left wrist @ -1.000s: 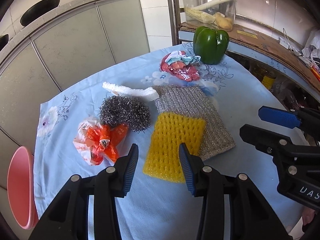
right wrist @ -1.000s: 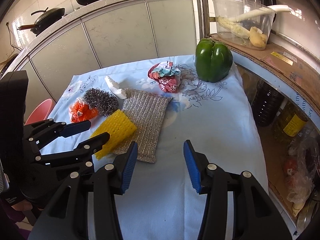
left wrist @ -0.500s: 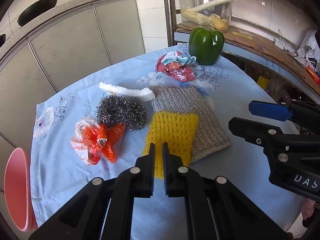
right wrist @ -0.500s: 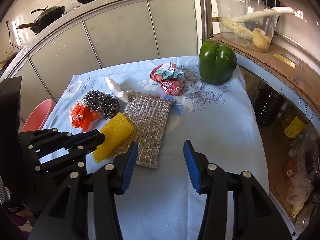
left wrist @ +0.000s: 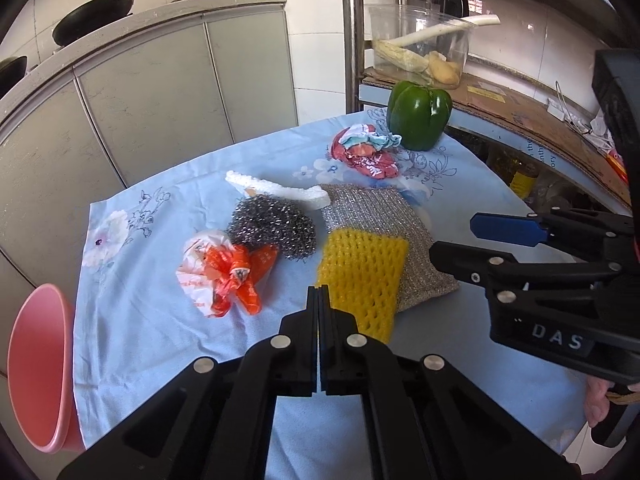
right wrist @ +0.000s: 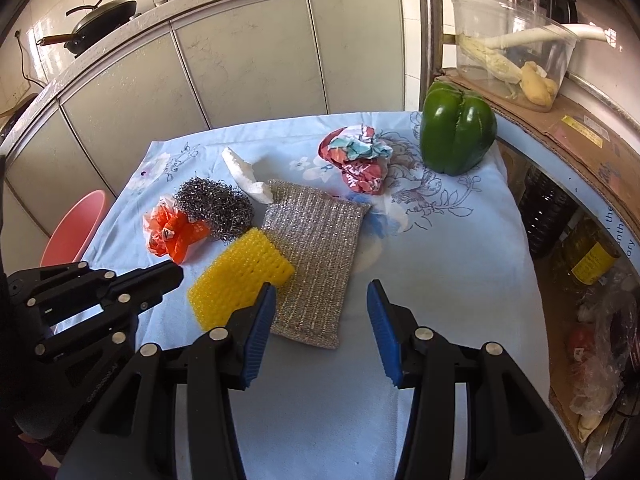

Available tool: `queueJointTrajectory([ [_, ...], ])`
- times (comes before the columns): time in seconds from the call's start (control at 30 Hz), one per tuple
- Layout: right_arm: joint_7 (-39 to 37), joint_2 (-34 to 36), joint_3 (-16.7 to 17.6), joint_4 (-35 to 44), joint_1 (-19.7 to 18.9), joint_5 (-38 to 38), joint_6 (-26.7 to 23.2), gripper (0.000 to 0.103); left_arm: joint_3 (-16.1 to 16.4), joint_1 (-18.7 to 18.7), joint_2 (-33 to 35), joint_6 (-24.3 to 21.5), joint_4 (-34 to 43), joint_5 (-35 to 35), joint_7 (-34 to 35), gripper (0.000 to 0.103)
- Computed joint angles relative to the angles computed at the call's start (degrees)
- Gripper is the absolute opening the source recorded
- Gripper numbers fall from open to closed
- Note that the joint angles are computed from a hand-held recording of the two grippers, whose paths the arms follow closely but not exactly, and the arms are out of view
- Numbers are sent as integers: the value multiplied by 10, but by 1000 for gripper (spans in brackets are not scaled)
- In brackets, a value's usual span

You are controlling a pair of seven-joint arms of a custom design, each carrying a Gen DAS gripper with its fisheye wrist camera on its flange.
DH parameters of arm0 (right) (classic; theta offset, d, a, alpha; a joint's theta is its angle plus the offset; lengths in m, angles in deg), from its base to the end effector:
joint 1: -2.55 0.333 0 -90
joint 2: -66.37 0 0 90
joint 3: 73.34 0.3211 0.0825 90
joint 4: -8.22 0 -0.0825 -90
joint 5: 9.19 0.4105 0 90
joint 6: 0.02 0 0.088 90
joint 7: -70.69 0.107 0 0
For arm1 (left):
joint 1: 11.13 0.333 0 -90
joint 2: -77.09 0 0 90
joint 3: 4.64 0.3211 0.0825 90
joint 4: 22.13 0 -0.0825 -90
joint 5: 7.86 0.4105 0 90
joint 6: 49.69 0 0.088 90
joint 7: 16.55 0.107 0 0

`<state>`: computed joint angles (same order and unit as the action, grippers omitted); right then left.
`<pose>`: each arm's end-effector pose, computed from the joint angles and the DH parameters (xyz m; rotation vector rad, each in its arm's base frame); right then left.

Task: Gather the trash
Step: 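Grasp the yellow foam net with the left tool while the right tool grasps the silver mesh pad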

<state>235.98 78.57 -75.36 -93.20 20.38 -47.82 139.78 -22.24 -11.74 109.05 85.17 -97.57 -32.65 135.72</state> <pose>0.6580 0.1868 0.4838 -1.2016 2.3102 -0.7386 0.7570 -0.1937 0.4803 -0.6572 2.6590 -0.9580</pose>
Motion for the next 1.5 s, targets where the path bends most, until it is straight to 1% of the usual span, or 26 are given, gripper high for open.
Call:
queueJointTrajectory([
  [0.17, -6, 6, -1, 6, -1, 11, -5, 48, 1, 8, 4, -10, 10, -8, -9, 0],
  [0.33, 5, -3, -4, -4, -2, 6, -11, 48, 0, 14, 34, -73, 65, -15, -33, 1],
  [0.37, 9, -5, -4, -7, -3, 4, -9, 48, -1, 14, 45, -95, 84, -18, -43, 4],
  [0.4, 13, -8, -4, -10, -4, 2, -6, 48, -3, 15, 60, -128, 112, -19, -53, 12],
  [0.43, 15, -9, -3, -12, -5, 1, -4, 48, -3, 13, 72, -150, 134, -18, -62, 20],
  [0.47, 15, -10, -2, -13, -6, 1, -2, 48, -6, 12, 85, -168, 155, -21, -68, 33],
  [0.5, 15, -10, -2, -13, -7, 1, -1, 48, -7, 11, 91, -173, 163, -22, -69, 35],
  [0.63, 11, -11, 0, -18, -11, 3, 6, 48, 3, -15, 131, -200, 219, 5, -100, 36],
  [0.73, 7, -10, 0, -19, -12, 5, 9, 48, 9, -30, 163, -234, 263, 31, -125, 36],
  [0.77, 6, -10, 0, -20, -13, 5, 10, 48, 3, -26, 163, -235, 260, 26, -123, 36],
  [0.8, 5, -10, -1, -21, -13, 6, 12, 48, 0, -22, 155, -224, 243, 23, -118, 35],
  [0.83, 5, -10, -1, -22, -14, 6, 13, 48, -2, -20, 153, -222, 240, 21, -115, 33],
  [0.87, 4, -10, -1, -23, -15, 8, 15, 48, -3, -18, 149, -218, 234, 19, -111, 25],
  [0.9, 3, -10, -1, -23, -15, 9, 16, 48, -4, -16, 146, -215, 229, 18, -108, 13],
  [0.93, 3, -9, -1, -23, -15, 10, 17, 48, -3, -16, 140, -204, 218, 19, -105, 9],
  [1.07, -1, -3, -1, -17, -15, 15, 20, 48, -3, -6, 120, -188, 192, 11, -101, 8],
  [1.2, -30, 16, -1, 7, -18, 39, 18, 48, -3, 7, 96, -165, 160, -2, -92, 8],
  [1.3, -58, 42, -4, 39, -18, 63, 4, 48, 3, 10, 85, -148, 147, -1, -92, 8],
  [1.37, -76, 61, -7, 62, -17, 79, -10, 48, 6, 12, 71, -124, 126, 0, -88, 8],
  [1.43, -89, 77, -11, 82, -14, 91, -25, 48, 9, 15, 63, -109, 114, 2, -86, 8],
  [1.47, -90, 87, -14, 95, -11, 94, -34, 48, 9, 16, 61, -104, 110, 2, -85, 8],
  [1.5, -86, 91, -18, 98, -8, 92, -33, 48, 10, 17, 58, -97, 106, 3, -85, 8],
])
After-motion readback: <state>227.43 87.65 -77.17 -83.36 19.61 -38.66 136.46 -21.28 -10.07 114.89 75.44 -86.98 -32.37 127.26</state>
